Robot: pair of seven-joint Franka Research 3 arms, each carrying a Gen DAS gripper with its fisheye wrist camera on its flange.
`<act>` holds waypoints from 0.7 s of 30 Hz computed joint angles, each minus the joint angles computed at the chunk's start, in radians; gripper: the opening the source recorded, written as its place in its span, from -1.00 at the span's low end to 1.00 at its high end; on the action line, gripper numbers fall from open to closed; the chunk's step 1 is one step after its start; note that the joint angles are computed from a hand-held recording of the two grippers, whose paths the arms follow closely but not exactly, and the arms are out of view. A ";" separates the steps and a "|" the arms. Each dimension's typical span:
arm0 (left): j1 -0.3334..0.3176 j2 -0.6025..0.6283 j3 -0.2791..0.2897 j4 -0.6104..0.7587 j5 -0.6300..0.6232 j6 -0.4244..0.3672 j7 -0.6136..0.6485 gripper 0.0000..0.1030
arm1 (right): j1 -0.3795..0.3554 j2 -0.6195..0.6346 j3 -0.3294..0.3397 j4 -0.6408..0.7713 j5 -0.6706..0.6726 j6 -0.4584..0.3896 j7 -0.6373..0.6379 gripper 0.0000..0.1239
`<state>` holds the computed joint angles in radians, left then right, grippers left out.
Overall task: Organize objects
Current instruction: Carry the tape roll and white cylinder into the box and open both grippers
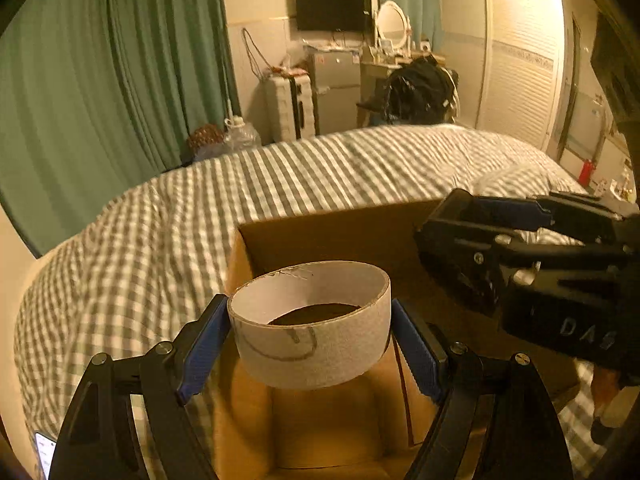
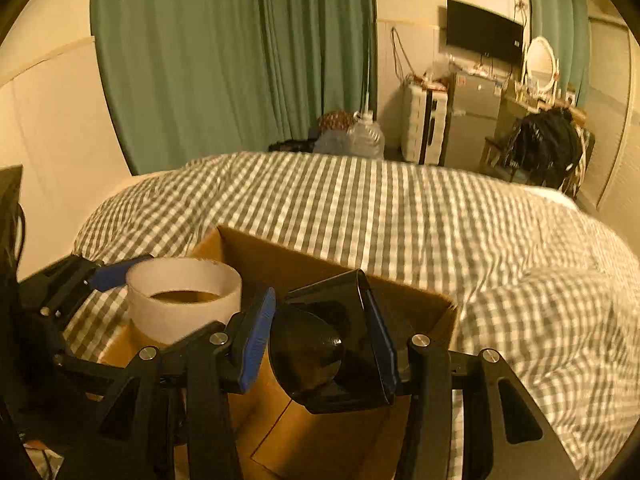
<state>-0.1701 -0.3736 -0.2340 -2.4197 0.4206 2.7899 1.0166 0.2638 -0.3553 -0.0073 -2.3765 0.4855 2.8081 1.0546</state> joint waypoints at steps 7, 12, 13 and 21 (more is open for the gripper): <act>0.001 -0.059 -0.023 -0.011 0.013 -0.066 -0.023 0.89 | 0.009 -0.032 -0.010 -0.015 0.042 -0.011 -0.018 -0.06; -0.029 -0.159 -0.009 -0.020 -0.015 -0.134 -0.011 0.89 | -0.012 -0.131 0.007 -0.034 0.018 -0.022 0.052 0.15; -0.032 -0.189 -0.011 -0.023 -0.017 -0.154 -0.010 0.89 | -0.028 -0.153 0.018 -0.035 -0.005 -0.030 0.074 0.15; -0.056 -0.398 -0.038 -0.026 -0.028 -0.341 -0.017 0.89 | -0.089 -0.410 0.049 -0.070 -0.132 -0.122 0.181 0.24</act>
